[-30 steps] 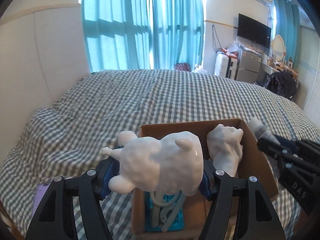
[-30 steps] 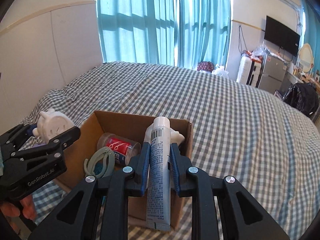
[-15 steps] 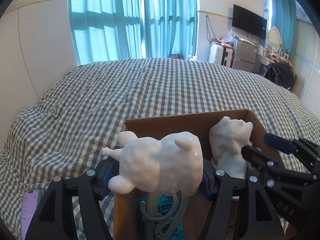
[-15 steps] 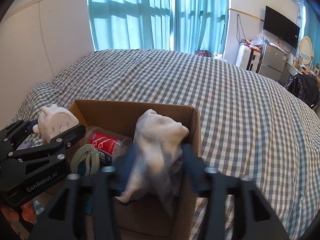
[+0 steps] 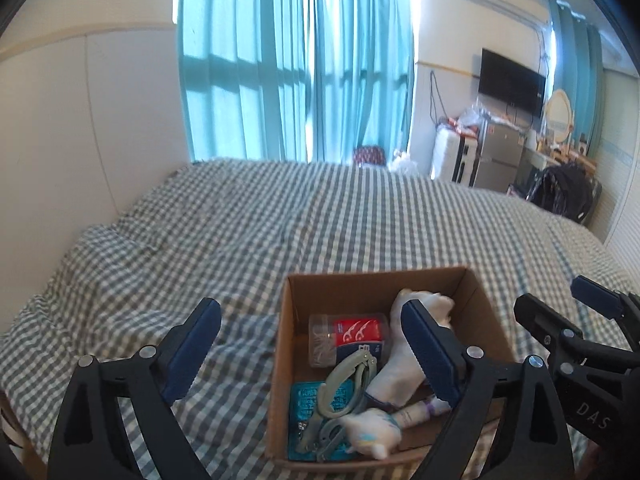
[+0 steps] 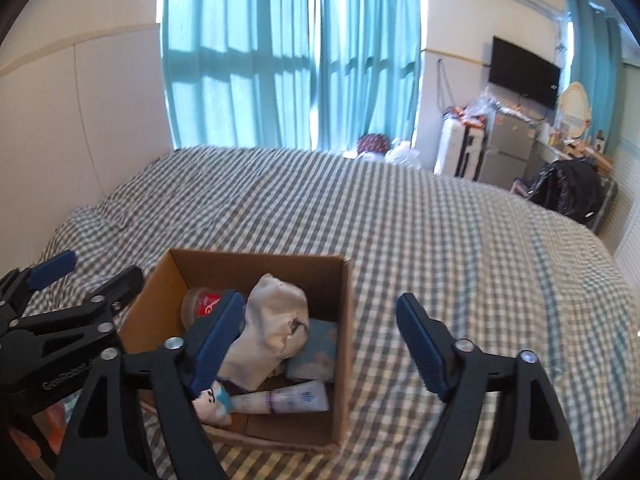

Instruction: Organize objects

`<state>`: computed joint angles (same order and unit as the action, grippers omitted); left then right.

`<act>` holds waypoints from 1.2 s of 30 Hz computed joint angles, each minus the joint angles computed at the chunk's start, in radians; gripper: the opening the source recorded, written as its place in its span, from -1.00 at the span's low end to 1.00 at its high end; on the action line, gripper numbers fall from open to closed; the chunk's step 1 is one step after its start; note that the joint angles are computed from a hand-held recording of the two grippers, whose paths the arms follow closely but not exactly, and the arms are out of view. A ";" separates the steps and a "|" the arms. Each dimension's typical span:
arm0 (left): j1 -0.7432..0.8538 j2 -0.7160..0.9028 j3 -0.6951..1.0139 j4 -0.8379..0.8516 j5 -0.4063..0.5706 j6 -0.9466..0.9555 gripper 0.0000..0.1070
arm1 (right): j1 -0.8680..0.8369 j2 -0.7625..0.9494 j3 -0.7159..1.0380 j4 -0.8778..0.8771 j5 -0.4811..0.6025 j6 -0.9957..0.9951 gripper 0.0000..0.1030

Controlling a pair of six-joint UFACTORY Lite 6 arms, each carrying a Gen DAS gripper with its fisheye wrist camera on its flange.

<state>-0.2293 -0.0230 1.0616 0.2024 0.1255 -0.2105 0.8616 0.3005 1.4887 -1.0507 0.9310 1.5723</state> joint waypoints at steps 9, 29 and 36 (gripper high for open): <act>-0.034 -0.282 -0.148 0.363 0.056 -0.353 0.93 | 0.189 -0.109 -0.019 -0.070 0.267 0.112 1.00; -0.103 -0.582 -0.443 0.750 0.109 -0.729 0.93 | 0.320 -0.160 -0.197 -0.089 0.408 0.325 1.00; -0.119 -0.552 -0.433 0.752 0.122 -0.736 0.93 | 0.305 -0.159 -0.213 -0.086 0.389 0.335 1.00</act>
<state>-0.3478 -0.5753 0.6288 0.9540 0.2479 -0.9465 1.1664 0.1419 1.2754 -1.1367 1.3201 1.9068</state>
